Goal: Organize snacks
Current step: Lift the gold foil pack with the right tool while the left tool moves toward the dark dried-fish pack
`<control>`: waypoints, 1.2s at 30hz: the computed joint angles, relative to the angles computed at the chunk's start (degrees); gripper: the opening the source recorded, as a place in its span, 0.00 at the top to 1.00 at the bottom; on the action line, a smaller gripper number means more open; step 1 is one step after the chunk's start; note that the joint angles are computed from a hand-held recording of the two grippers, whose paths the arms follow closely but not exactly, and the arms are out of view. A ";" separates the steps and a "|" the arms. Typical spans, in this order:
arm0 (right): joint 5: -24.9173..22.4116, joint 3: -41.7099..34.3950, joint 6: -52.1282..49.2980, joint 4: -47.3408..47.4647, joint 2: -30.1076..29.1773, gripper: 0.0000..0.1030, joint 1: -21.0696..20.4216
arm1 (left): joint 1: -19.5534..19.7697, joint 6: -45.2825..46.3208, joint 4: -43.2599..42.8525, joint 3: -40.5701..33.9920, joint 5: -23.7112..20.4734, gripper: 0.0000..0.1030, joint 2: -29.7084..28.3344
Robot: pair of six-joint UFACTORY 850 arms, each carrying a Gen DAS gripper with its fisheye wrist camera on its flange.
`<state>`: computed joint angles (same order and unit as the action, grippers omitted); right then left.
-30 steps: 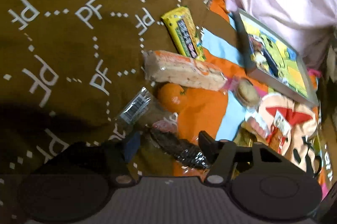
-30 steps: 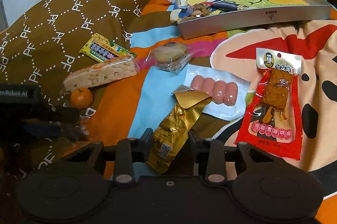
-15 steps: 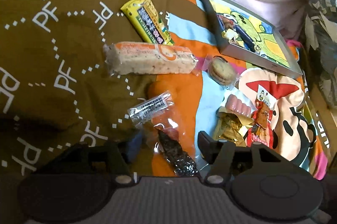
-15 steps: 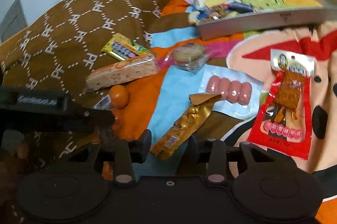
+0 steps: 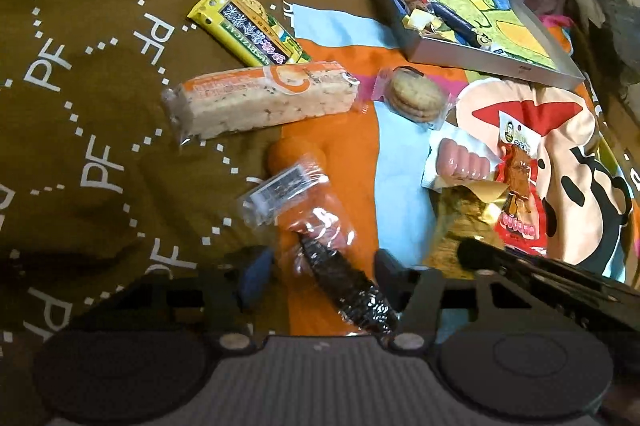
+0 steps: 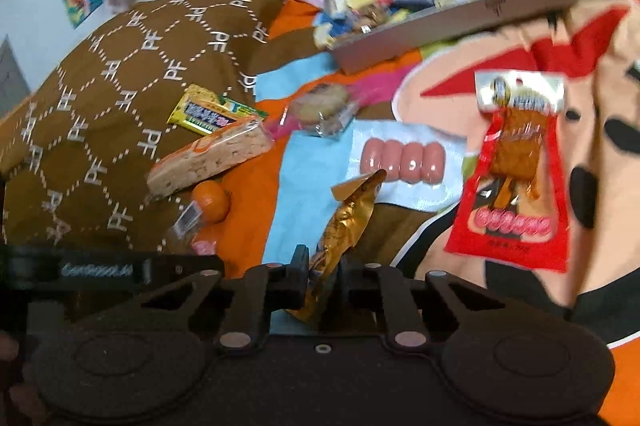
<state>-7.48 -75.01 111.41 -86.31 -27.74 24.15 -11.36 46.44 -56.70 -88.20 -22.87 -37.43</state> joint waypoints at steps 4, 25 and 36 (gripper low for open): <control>-3.21 1.31 -15.78 8.73 2.24 0.88 1.62 | 0.37 4.15 -3.09 0.28 -3.65 0.55 0.20; -3.79 1.01 -29.27 16.30 0.38 0.79 1.39 | -0.92 -0.97 -1.07 -5.12 -9.20 0.24 -4.10; -9.80 4.06 -25.51 7.81 3.01 0.85 3.45 | -3.06 -7.95 10.25 -5.11 -4.52 0.35 -3.42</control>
<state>-17.28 -70.95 85.90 -78.50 -24.73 27.60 -14.42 38.49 -46.45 -93.31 -27.38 -40.86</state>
